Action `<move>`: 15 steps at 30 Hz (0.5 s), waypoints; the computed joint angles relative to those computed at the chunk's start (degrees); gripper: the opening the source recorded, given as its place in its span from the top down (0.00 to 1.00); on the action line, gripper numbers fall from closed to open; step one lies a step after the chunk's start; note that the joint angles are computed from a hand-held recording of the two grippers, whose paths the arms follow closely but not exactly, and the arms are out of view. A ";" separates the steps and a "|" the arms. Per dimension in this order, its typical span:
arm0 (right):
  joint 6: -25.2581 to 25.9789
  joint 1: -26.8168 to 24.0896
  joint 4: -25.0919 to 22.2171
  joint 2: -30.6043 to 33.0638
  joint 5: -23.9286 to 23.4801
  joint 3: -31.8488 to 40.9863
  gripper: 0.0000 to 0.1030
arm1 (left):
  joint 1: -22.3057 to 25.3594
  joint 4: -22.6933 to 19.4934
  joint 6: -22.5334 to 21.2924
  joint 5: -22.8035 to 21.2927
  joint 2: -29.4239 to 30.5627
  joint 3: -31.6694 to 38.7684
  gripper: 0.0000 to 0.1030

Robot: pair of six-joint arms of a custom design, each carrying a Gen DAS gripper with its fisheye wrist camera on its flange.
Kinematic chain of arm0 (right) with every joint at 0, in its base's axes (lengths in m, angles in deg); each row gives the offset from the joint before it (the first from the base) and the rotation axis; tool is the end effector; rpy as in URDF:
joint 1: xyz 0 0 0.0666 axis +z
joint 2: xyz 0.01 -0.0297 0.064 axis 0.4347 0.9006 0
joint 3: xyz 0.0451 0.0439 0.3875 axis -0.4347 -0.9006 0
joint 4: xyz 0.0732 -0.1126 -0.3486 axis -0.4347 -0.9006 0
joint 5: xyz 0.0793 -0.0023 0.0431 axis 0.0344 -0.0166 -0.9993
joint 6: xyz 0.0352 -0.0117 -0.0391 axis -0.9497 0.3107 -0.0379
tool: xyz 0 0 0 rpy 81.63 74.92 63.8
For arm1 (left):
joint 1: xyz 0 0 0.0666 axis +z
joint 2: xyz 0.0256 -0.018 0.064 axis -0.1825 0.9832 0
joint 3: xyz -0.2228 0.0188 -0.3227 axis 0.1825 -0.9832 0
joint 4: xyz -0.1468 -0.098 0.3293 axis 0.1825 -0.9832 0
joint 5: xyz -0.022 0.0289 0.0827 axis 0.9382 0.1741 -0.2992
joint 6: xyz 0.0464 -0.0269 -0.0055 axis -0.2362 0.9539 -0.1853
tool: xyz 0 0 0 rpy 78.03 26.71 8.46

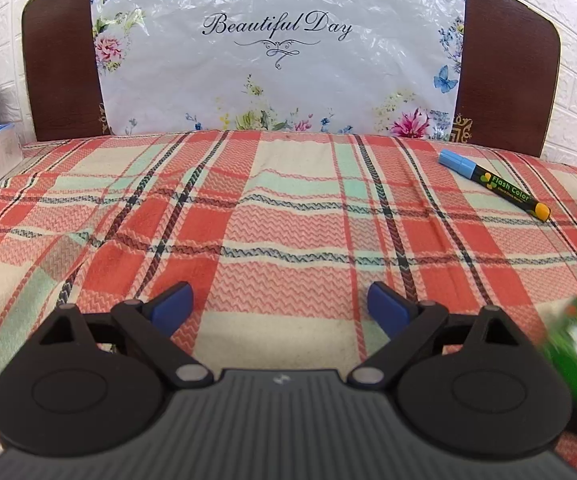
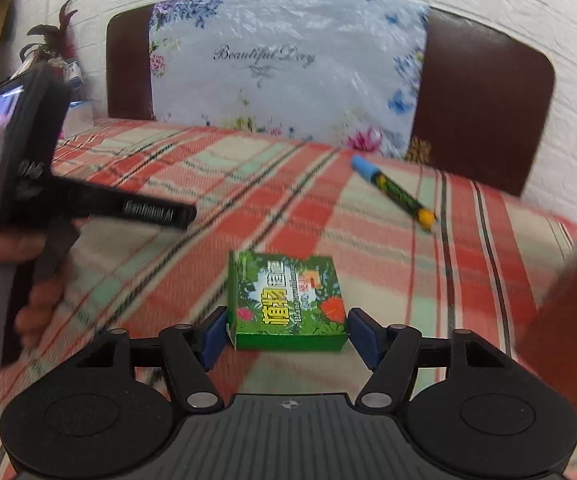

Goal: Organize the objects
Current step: 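Carry the green box into the brown box and open the right tool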

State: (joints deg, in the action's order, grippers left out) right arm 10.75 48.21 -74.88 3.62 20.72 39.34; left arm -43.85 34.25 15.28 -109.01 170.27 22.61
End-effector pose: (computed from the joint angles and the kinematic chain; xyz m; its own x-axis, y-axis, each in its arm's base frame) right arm 0.4204 0.1645 0.2345 -0.5701 -0.1534 -0.8071 -0.1609 0.9842 -0.0734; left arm 0.4878 -0.2998 0.2251 -0.5616 -0.0641 -0.8249 -0.0865 0.9961 -0.0185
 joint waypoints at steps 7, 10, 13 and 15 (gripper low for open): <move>1.02 -0.30 0.98 -1.94 0.34 -2.54 0.21 | -1.30 1.85 4.29 17.42 -7.04 -4.21 0.17; 3.32 -0.22 1.38 -0.23 0.22 -1.35 0.15 | -3.02 0.74 2.35 23.30 -6.32 -1.94 0.15; 4.46 -0.56 2.30 0.99 -0.37 -0.28 0.19 | -4.86 -4.33 -1.02 23.73 -2.77 3.27 0.17; 4.21 -1.41 2.16 1.62 -1.80 0.54 0.30 | -5.16 -6.84 -1.22 24.81 -0.63 5.08 0.32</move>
